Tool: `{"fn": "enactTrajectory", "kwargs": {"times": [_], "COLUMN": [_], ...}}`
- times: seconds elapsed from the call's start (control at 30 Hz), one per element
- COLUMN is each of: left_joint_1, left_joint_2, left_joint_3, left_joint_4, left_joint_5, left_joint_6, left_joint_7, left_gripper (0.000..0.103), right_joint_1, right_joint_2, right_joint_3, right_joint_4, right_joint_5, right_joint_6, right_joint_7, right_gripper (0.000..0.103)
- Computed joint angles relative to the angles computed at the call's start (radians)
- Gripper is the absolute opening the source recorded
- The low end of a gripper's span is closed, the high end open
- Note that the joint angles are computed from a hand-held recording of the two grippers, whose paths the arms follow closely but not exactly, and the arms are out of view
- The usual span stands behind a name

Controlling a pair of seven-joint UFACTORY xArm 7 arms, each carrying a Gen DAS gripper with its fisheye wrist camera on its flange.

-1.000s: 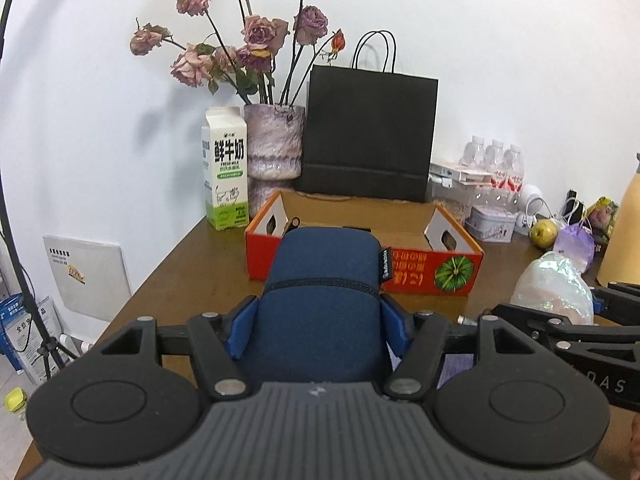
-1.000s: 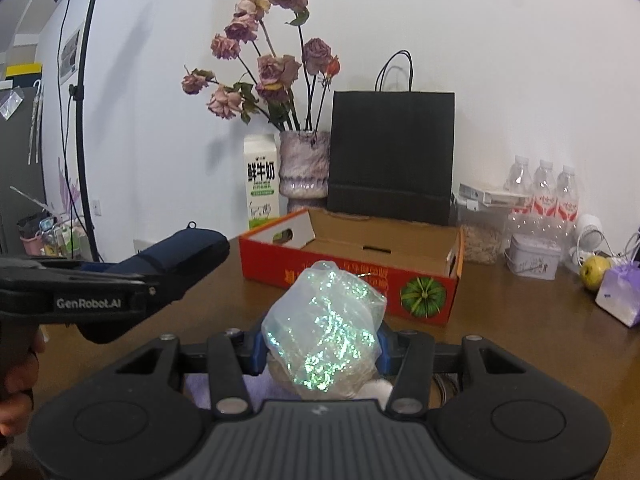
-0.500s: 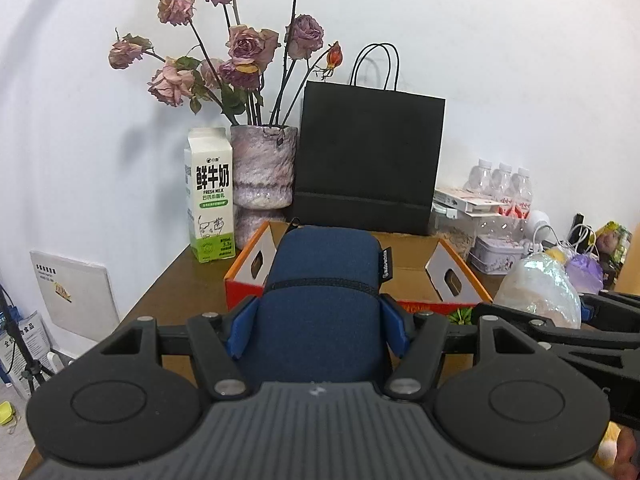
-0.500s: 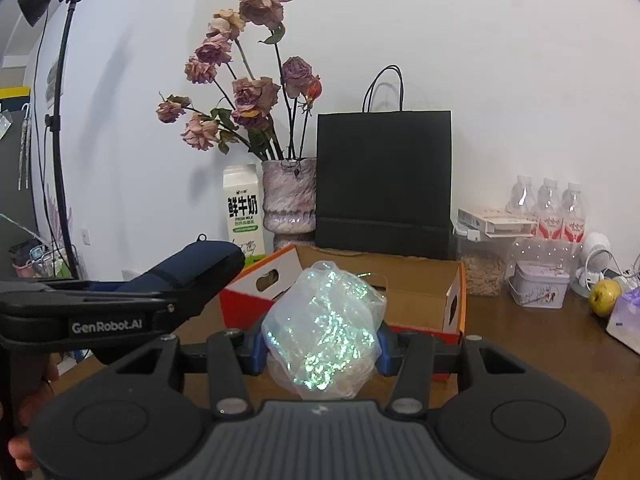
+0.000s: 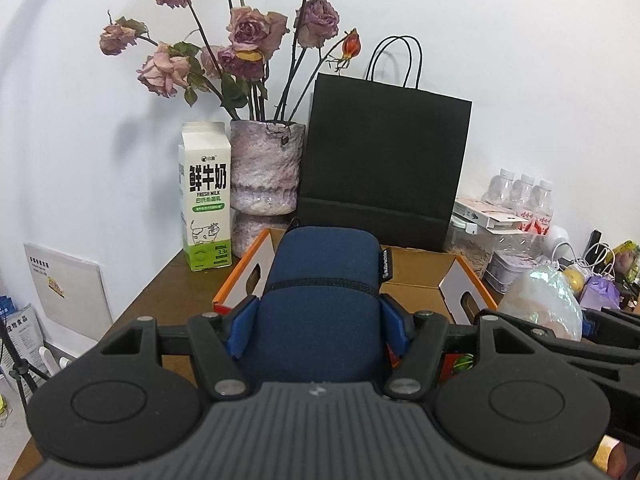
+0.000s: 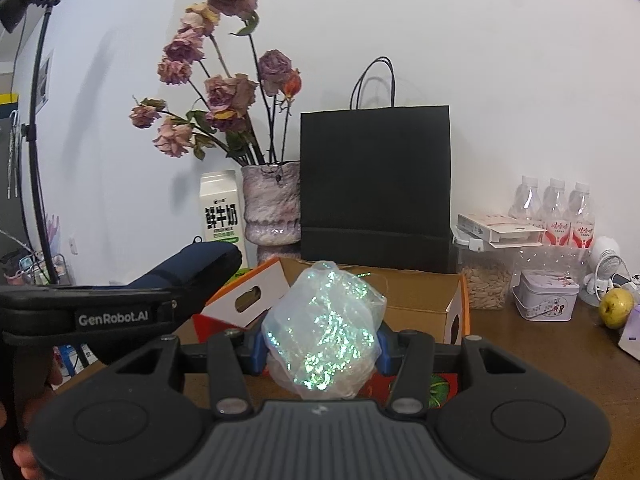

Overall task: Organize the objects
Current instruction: 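Lift the navy case and iridescent bundle and carry both toward the red box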

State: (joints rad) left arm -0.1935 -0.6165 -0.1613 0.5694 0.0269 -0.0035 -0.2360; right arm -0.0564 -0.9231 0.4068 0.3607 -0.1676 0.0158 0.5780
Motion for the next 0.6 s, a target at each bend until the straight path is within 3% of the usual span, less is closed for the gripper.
{"fn": "enactTrajectory", "kwargs": {"times": [0.6], "left_joint_1": [0.106], "left_joint_2": [0.260], "left_joint_3": [-0.076], "left_joint_4": [0.201], "left_joint_5": [0.038], "left_joint_6": [-0.074], "left_joint_7": [-0.053], "left_gripper": [0.065], "right_joint_1": [-0.205], "right_joint_2": [0.225], "right_joint_3": [0.082], "right_joint_4": [0.152], "right_joint_5": [0.011], "right_joint_6": [-0.117], "right_joint_7": [-0.021], "right_gripper": [0.047]}}
